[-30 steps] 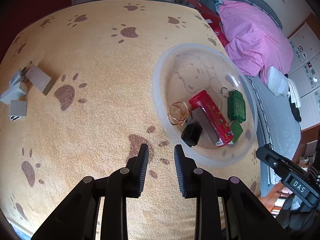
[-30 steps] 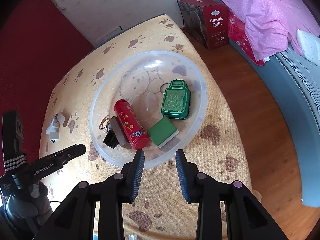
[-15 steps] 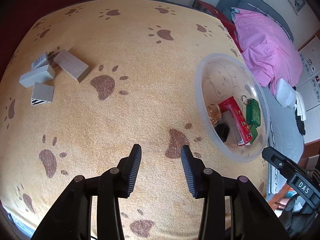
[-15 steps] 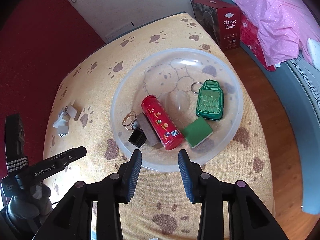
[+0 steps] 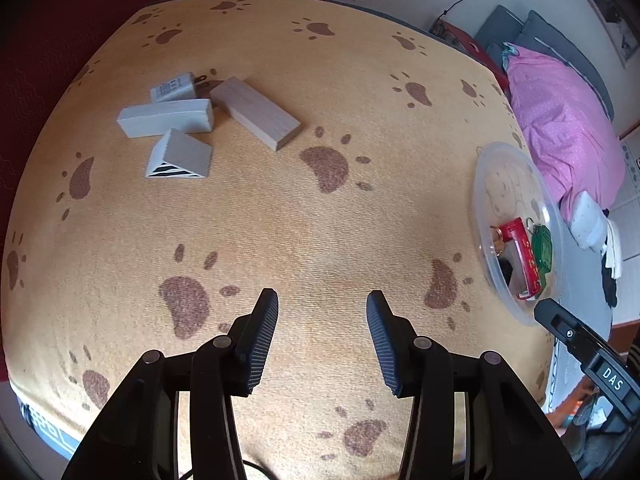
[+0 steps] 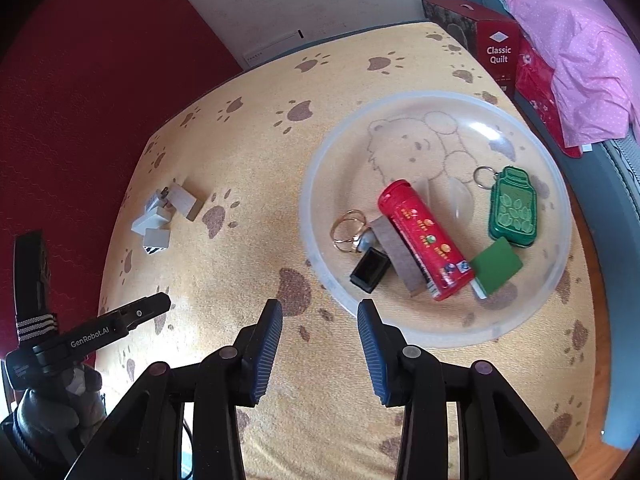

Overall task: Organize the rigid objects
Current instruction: 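Withdraw both open grippers from the bowl toward the white blocks, then move the left gripper to the white triangular block and grasp it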

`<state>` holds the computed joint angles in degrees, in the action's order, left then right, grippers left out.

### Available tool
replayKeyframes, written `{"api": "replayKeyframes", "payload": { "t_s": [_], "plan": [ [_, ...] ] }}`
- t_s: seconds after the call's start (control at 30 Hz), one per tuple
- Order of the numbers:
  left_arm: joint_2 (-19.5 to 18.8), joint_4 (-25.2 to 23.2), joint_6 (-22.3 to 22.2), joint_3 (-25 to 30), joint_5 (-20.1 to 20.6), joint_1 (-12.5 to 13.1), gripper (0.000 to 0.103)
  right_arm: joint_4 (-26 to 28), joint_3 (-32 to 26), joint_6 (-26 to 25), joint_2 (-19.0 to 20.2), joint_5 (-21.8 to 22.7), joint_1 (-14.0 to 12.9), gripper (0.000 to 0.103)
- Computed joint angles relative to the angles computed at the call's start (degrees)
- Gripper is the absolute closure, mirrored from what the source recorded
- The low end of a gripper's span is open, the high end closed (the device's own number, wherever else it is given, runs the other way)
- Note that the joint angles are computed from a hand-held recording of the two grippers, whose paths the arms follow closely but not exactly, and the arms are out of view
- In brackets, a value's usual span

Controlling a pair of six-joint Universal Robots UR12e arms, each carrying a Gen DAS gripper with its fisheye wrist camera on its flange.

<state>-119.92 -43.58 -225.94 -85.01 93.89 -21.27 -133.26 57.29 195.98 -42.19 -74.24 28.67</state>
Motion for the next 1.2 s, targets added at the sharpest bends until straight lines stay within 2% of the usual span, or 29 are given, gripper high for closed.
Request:
{"api": "replayKeyframes", "payload": {
  "t_s": [0.37, 0.63, 1.0, 1.2],
  "plan": [
    [3.58, 1.52, -1.85, -5.89, 0.18, 1.98, 0.056, 3.15, -4.01, -0.45, 2.17, 0.45, 2.03, 0.058],
    [5.13, 2.30, -1.40, -8.39, -0.23, 3.37, 0.056, 5.39, -6.70, -0.20, 3.65, 0.45, 3.12, 0.057],
    [5.54, 2.21, 1.89, -9.58, -0.44, 5.50, 0.056, 7.60, -9.13, 0.64, 4.99, -0.27, 4.09, 0.057],
    [4.68, 1.59, 5.88, -8.85, -0.34, 6.68, 0.056, 8.47, -9.54, 1.93, 5.28, -1.26, 4.49, 0.057]
  ]
}}
